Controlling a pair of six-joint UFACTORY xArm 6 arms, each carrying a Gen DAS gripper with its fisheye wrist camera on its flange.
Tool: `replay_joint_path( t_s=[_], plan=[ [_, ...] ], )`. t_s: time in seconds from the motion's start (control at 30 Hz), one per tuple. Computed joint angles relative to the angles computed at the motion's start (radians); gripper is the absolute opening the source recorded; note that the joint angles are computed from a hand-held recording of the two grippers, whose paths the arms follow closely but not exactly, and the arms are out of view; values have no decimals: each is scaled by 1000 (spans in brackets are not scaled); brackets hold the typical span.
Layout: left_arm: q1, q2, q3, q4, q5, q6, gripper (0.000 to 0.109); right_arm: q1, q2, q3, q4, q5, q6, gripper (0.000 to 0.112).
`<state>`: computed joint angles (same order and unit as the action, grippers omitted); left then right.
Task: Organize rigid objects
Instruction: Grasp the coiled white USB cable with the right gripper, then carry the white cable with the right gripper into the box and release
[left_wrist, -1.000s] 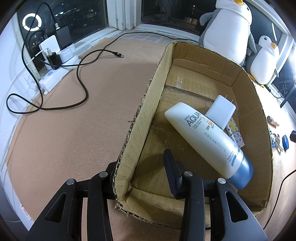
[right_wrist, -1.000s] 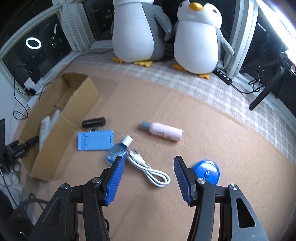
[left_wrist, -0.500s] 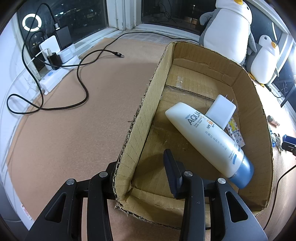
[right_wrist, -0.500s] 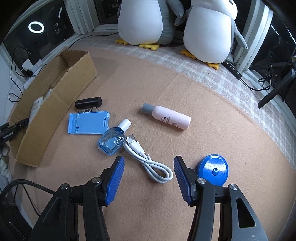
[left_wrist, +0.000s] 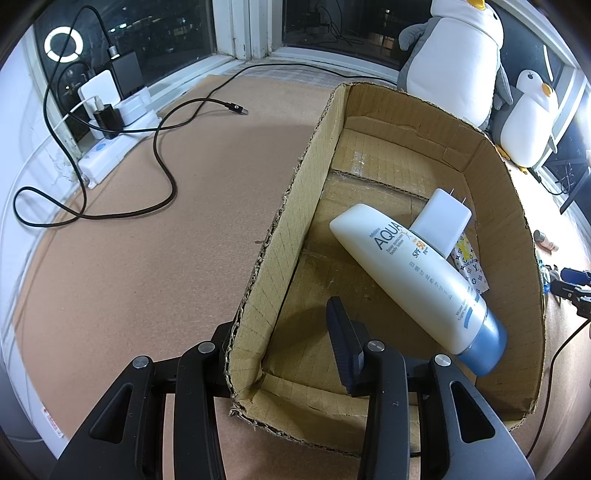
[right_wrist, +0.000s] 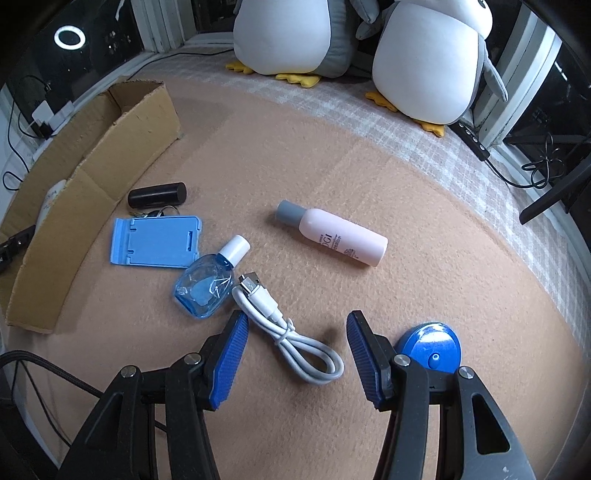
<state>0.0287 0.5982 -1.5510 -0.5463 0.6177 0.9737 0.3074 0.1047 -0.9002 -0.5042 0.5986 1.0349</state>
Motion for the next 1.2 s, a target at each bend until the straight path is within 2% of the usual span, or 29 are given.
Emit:
replay_joint_path(
  t_s=[0.27,0.4,0.47,0.83,1.2],
  plan=[
    [-1,0,0,2,-1,-3,39,-17,13,-1,20,-14,5,41],
    [-1,0,0,2,-1,-2,39,-26,7,10,16,-24,26,20],
    [-2,0,0,3,-1,-4,38,-32,2,19,14,-37,39,17],
    [-3,0,-1,3,0,-5,38,-27,-39,48,-46,-76,153,13],
    [-5,-3,4,-11,5,-1,38,4,-18,-81,-97,-85,173,13]
  ],
)
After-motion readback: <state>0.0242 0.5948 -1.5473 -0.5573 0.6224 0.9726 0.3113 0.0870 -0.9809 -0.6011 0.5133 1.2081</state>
